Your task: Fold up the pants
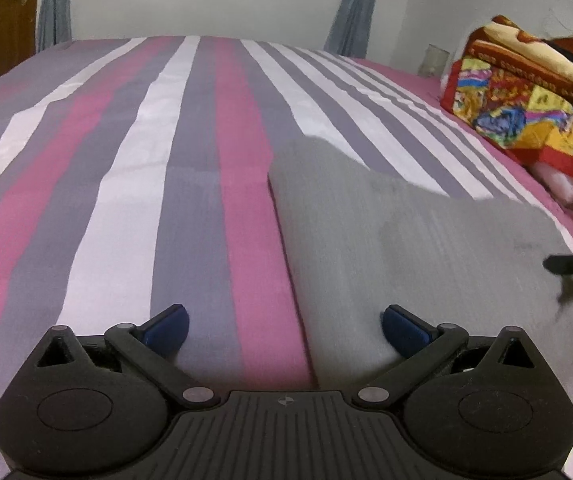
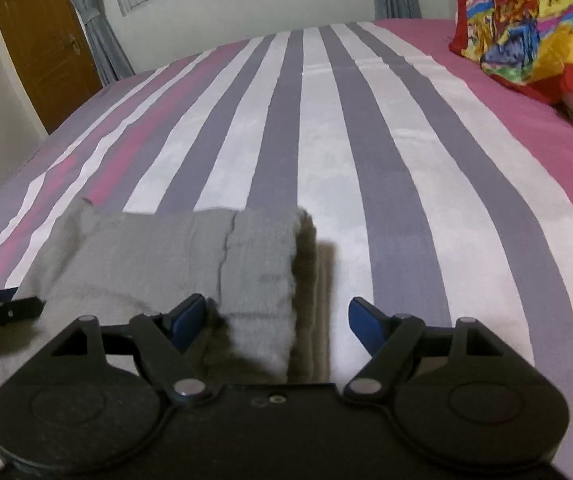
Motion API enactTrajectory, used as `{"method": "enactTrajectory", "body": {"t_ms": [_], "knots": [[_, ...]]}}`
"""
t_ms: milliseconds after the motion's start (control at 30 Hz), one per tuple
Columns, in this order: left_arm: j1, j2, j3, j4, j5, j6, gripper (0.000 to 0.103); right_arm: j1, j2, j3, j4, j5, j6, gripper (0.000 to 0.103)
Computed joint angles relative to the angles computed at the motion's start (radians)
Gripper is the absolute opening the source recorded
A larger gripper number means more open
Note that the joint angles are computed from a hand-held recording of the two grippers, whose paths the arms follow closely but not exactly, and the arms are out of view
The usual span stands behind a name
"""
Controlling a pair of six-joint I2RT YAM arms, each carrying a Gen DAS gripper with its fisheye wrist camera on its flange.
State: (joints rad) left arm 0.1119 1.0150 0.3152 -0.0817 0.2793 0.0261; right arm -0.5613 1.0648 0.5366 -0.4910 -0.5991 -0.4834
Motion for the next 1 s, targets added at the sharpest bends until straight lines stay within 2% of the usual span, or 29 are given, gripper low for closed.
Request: {"method": "enactTrajectory", "body": {"t_ms": [67,200,233,300,467,533,633,667,700,733,767,833,900,967,1000], "knots": [[0.007,-0.091,-0.019,-0.071,-0.003,0.024,0.103,-0.042,-0.011,0.009,-0.053,-0.027,-0.021,0.077],[0.043,-0.199,-0.051,-0.145,0.017,0.061,0.103,-0.192,-0.053,0.028,-0.199,-0.205,-0.148,0.078],[0.051,-0.197,-0.056,-0.140,0.026,0.056,0.103,-0.196,-0.024,0.028,-0.209,-0.203,-0.169,0.078],[0.064,-0.190,-0.060,-0.134,0.039,0.049,0.103,-0.134,0.025,-0.005,-0.143,-0.083,-0.141,0.080],[0.083,-0.154,-0.057,-0.111,0.073,0.060,0.103,-0.214,0.229,0.047,-0.170,-0.193,-0.168,0.086],[0.156,-0.086,-0.035,-0.114,0.186,0.087,0.103,-0.232,0.316,0.087,-0.199,-0.226,-0.216,0.090],[0.321,0.130,0.044,-0.163,0.501,0.197,0.101,-0.273,0.443,0.175,-0.304,-0.282,-0.268,0.092],[0.360,0.207,0.077,-0.192,0.580,0.237,0.092,-0.300,0.512,0.234,-0.409,-0.325,-0.332,0.091],[0.391,0.297,0.119,-0.224,0.642,0.274,0.084,-0.329,0.627,0.304,-0.577,-0.377,-0.477,0.092],[0.409,0.362,0.143,-0.228,0.675,0.289,0.081,-0.343,0.692,0.344,-0.638,-0.388,-0.538,0.090],[0.426,0.437,0.175,-0.242,0.712,0.313,0.076,-0.342,0.722,0.362,-0.630,-0.374,-0.541,0.083],[0.464,0.618,0.275,-0.343,0.815,0.420,0.075,-0.358,0.838,0.432,-0.702,-0.391,-0.604,0.075],[0.470,0.740,0.354,-0.433,0.868,0.513,0.075,-0.367,0.953,0.514,-0.824,-0.407,-0.705,0.074],[0.454,0.809,0.397,-0.479,0.900,0.576,0.075,-0.357,1.009,0.564,-0.866,-0.394,-0.755,0.067],[0.438,0.838,0.411,-0.481,0.920,0.588,0.072,-0.349,1.038,0.587,-0.895,-0.396,-0.783,0.067]]}}
